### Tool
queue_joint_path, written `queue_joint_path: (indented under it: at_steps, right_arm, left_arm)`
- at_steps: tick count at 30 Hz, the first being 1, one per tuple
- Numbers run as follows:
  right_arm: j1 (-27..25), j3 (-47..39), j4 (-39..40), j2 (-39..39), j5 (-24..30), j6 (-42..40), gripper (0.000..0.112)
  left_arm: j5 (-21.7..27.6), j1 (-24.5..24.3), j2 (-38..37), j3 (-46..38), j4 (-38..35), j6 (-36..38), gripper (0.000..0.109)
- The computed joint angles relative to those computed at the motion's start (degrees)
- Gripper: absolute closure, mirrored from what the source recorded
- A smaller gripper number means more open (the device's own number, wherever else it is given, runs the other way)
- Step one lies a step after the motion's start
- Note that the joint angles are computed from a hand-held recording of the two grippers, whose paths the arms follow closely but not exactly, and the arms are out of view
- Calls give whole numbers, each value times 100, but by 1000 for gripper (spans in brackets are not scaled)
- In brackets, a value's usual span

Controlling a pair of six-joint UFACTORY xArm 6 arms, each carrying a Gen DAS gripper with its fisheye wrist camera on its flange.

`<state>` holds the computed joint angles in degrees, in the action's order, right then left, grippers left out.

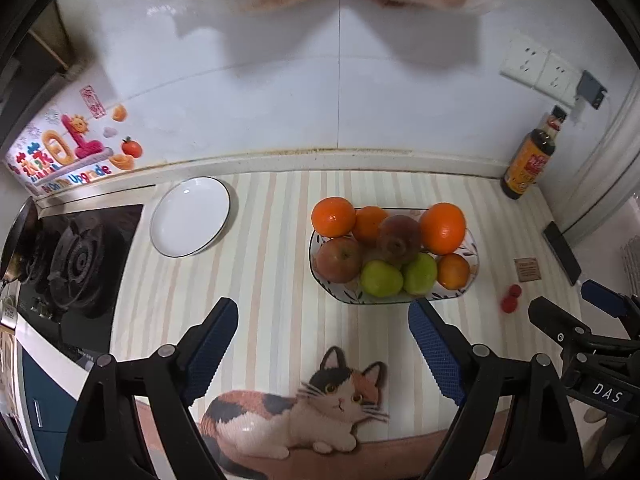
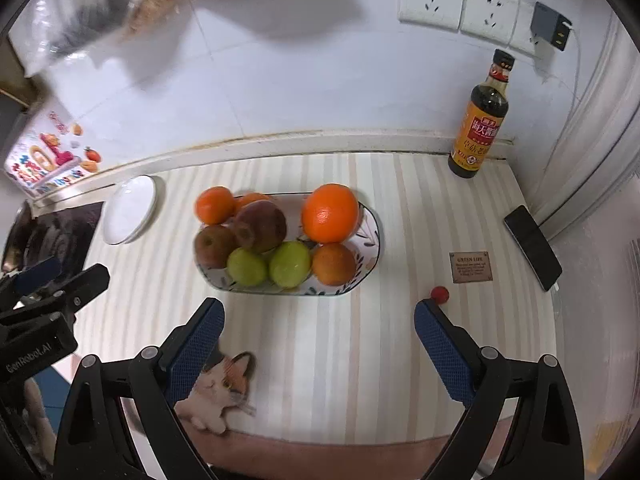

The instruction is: Organize fruits

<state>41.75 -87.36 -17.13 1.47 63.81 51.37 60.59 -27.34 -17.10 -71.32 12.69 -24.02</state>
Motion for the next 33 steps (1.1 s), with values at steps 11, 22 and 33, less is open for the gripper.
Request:
queue_joint_path:
  at_steps: [11, 22, 33]
  right_arm:
    - [636, -68, -632, -735, 443, 521, 14]
    - [1159, -162, -1035, -1096, 849, 867, 14]
    - [1141, 20, -998, -1261, 780, 1082, 14]
  left_arm:
    - [281, -398, -1047, 231, 403, -445, 21]
    - [523, -829, -1438, 126, 785, -660, 21]
    - [600, -943, -1425, 116, 707, -652, 21]
